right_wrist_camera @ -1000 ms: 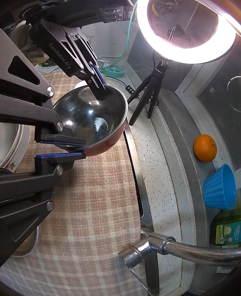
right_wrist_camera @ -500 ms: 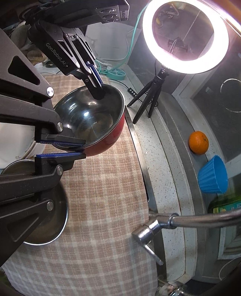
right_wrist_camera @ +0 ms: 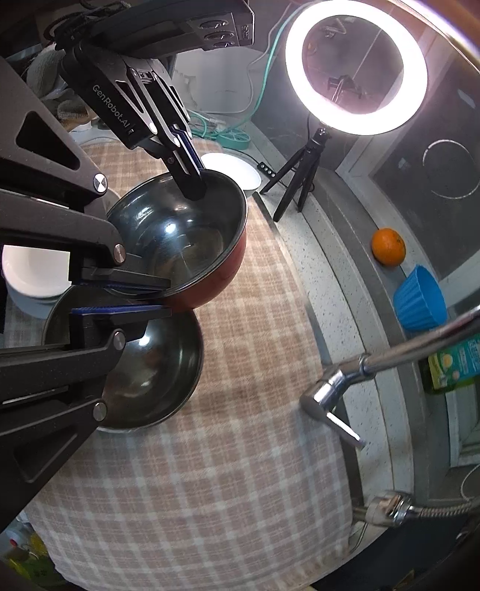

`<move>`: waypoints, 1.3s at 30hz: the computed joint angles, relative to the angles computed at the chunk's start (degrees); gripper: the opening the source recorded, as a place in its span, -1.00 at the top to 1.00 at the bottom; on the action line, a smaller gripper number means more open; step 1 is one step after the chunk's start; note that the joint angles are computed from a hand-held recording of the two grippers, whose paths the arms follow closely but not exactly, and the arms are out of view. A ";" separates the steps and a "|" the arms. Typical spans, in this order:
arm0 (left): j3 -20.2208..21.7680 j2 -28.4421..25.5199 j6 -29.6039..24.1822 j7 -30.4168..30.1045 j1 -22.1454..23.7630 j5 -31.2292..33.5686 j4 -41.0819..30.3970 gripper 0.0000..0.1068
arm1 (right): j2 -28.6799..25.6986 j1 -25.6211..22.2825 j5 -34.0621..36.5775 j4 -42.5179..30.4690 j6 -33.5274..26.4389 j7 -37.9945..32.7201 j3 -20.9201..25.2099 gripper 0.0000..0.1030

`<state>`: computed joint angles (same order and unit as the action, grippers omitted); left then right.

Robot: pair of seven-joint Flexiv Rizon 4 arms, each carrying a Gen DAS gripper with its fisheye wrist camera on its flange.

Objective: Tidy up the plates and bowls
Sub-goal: 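Lower the red bowl into the large steel bowl with both grippers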

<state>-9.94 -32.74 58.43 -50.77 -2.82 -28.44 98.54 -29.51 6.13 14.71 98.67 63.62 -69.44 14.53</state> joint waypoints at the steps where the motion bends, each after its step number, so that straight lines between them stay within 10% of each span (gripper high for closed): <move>1: -0.16 0.11 0.02 0.08 -0.07 -0.06 0.32 0.81 | 0.40 -0.14 0.12 0.73 0.24 -0.03 -0.07 0.87; 39: 2.28 -3.34 -2.30 -5.40 -5.32 9.93 0.01 0.81 | -0.45 -1.91 -0.02 6.08 -1.41 1.83 -1.17 0.87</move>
<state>-7.66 -36.07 56.13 -56.17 -8.14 -18.51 98.55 -29.96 4.22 14.68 104.75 62.22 -67.61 13.36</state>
